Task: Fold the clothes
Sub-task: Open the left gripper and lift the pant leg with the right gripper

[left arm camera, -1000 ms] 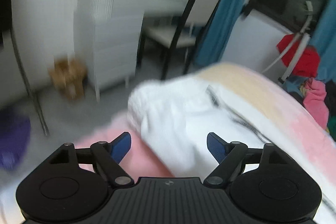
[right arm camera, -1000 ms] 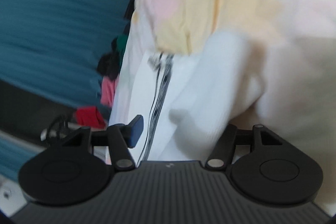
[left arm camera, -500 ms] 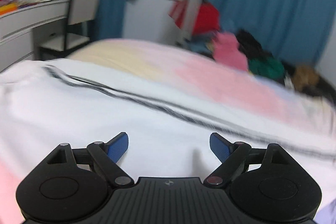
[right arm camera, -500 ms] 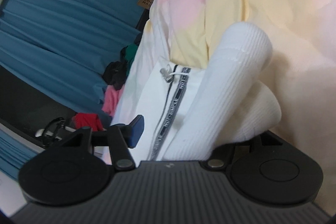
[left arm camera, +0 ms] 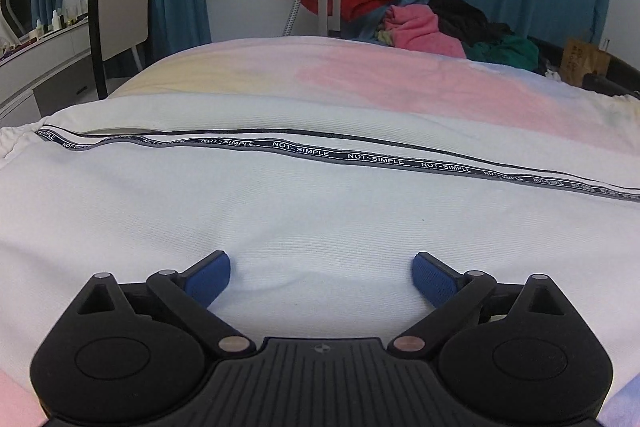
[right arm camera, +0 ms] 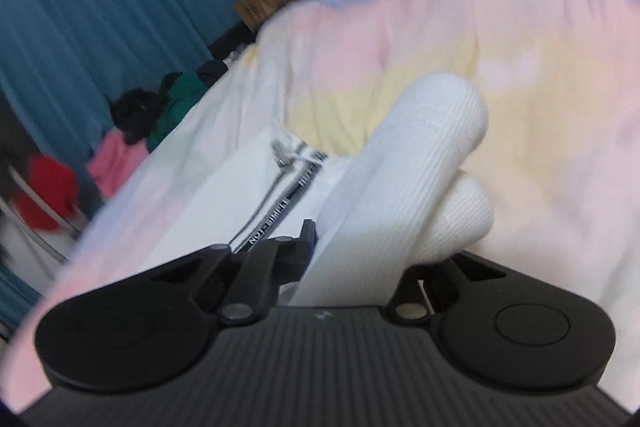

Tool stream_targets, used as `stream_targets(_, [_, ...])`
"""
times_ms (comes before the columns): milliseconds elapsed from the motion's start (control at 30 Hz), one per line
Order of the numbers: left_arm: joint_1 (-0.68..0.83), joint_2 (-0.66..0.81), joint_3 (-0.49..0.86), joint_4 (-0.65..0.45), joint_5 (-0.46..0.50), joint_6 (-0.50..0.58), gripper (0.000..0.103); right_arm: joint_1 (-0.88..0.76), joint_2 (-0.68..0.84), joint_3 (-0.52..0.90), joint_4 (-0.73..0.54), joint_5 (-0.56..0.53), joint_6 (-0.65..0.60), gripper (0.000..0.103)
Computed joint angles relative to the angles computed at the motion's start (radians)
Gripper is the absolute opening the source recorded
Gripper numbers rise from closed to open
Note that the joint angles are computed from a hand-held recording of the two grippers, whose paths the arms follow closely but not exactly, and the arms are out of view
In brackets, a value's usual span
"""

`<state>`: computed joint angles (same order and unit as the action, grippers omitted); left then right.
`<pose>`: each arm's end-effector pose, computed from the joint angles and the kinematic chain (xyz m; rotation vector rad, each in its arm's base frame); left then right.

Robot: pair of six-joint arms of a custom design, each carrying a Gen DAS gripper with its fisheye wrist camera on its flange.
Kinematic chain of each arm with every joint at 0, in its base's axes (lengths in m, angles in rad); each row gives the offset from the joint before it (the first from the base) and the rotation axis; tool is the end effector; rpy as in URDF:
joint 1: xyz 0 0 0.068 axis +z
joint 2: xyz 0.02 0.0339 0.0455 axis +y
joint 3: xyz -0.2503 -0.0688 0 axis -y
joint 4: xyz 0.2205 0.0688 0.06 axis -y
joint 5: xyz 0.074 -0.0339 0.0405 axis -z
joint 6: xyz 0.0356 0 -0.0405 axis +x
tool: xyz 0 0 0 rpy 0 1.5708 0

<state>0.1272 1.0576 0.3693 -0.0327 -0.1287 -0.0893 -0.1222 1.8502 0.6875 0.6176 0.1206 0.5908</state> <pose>0.1855 0.0283 0.1657 -0.3137 2.2686 0.1671 0.3222 -0.0439 0.1188 0.8051 1.9560 0.1522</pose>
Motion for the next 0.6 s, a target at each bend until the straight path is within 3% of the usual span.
stream_targets(167, [0.051,0.023,0.015,0.018,0.055,0.043,0.098,0.246,-0.144,-0.07,0.105,0.342,-0.288,0.014])
stream_targets(300, [0.101,0.001,0.035,-0.017,0.106,0.029,0.097,0.51,-0.169,-0.135,0.349,0.586,-0.622,0.014])
stream_targets(433, [0.166,-0.055,0.051,-0.068,0.167,0.006,0.097,0.758,-0.073,-0.123,0.59,0.684,-0.902,0.013])
stream_targets(600, [0.265,-0.131,0.07,-0.134,0.249,-0.003,0.097,1.065,0.13,-0.071,0.677,0.773,-1.048,0.013])
